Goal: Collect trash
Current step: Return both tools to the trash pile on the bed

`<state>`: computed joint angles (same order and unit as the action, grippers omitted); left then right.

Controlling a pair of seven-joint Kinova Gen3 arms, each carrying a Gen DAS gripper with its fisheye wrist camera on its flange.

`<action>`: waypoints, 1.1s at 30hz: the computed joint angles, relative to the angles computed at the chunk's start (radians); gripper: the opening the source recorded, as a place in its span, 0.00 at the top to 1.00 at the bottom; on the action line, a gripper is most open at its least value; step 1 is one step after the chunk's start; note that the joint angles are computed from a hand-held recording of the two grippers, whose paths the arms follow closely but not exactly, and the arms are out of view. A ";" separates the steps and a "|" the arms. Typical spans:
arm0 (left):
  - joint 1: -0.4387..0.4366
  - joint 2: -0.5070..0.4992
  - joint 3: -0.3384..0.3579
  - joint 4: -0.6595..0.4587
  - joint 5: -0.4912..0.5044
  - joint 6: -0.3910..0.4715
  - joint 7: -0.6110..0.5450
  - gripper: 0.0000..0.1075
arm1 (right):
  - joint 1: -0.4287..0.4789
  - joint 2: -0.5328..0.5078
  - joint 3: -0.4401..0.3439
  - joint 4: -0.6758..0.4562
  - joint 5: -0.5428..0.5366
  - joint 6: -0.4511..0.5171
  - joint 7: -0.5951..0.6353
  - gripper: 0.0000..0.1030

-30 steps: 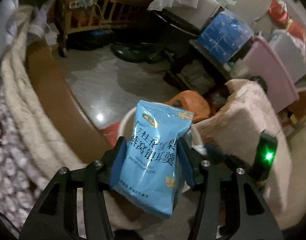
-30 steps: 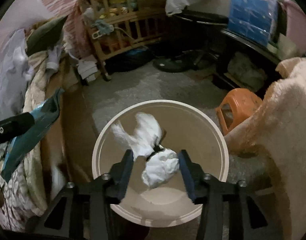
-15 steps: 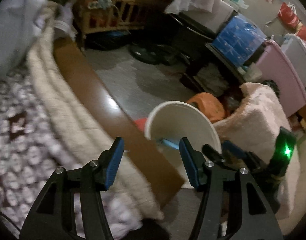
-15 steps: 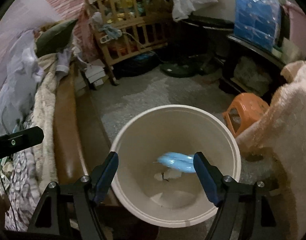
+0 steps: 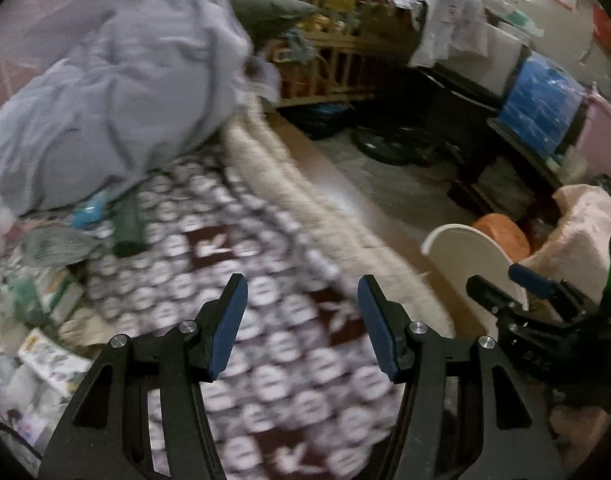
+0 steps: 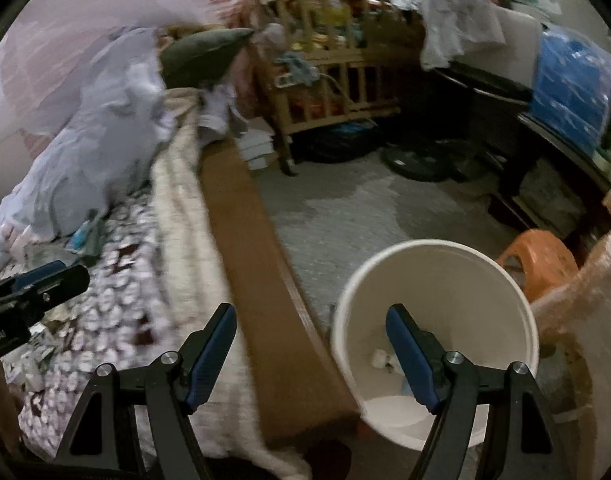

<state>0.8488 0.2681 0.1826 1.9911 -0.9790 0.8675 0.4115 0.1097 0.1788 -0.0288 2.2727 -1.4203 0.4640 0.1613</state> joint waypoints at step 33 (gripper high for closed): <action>-0.009 -0.383 0.322 0.390 0.378 0.380 0.341 0.48 | -0.450 -0.108 -0.188 0.048 0.132 -0.105 -0.282 0.27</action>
